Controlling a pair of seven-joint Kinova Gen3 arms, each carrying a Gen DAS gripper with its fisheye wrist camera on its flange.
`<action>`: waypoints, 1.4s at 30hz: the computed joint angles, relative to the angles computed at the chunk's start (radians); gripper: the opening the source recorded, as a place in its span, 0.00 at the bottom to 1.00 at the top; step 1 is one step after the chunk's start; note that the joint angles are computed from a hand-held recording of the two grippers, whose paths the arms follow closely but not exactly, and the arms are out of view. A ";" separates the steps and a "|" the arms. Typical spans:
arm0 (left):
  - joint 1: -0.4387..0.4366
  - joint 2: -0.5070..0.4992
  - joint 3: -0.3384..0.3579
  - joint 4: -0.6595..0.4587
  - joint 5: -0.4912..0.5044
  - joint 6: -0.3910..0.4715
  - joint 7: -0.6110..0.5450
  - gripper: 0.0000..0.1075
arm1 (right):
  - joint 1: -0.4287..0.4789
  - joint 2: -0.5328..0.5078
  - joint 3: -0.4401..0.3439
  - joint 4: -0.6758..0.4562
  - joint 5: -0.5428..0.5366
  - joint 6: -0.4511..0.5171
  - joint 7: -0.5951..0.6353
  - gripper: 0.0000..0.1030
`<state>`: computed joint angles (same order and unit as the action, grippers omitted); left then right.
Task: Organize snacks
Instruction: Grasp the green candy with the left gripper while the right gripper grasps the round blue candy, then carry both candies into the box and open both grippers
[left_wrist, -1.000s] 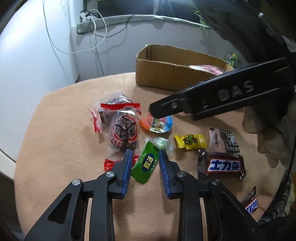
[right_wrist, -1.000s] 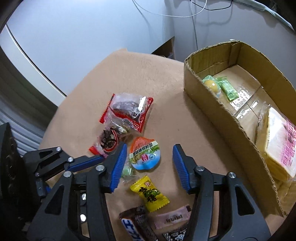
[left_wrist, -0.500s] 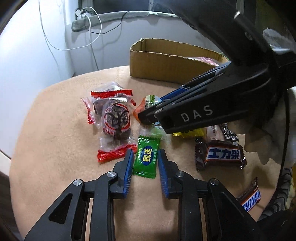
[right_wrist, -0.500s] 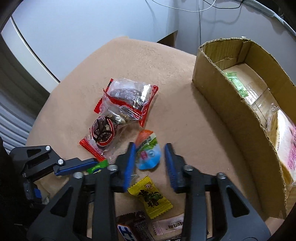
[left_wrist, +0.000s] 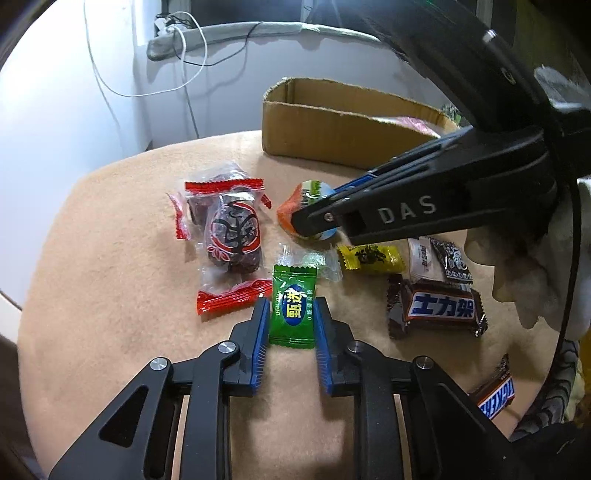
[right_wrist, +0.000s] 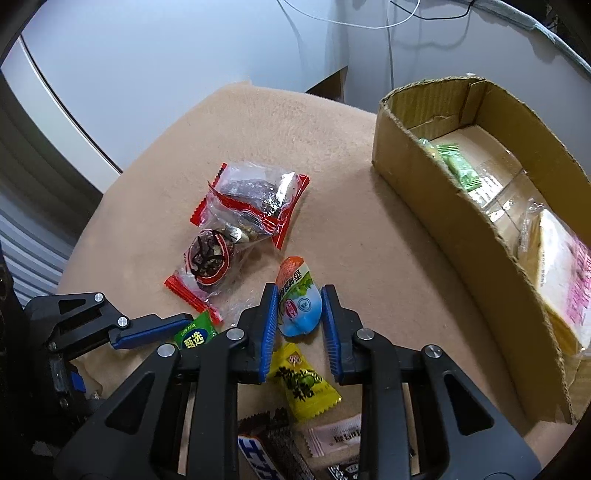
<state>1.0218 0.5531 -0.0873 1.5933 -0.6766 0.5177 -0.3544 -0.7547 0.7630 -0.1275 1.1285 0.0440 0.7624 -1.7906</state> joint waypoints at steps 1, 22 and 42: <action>0.003 -0.007 -0.004 0.009 -0.001 -0.008 0.010 0.20 | 0.005 -0.011 -0.002 0.015 -0.002 -0.010 0.002 0.24; 0.012 -0.085 -0.060 0.040 -0.124 -0.108 0.218 0.20 | 0.058 -0.258 0.026 0.311 0.036 -0.242 -0.096 0.24; -0.108 0.047 -0.008 -0.263 0.045 -0.040 -0.069 0.20 | 0.202 -0.245 0.036 0.244 0.041 -0.227 -0.102 0.24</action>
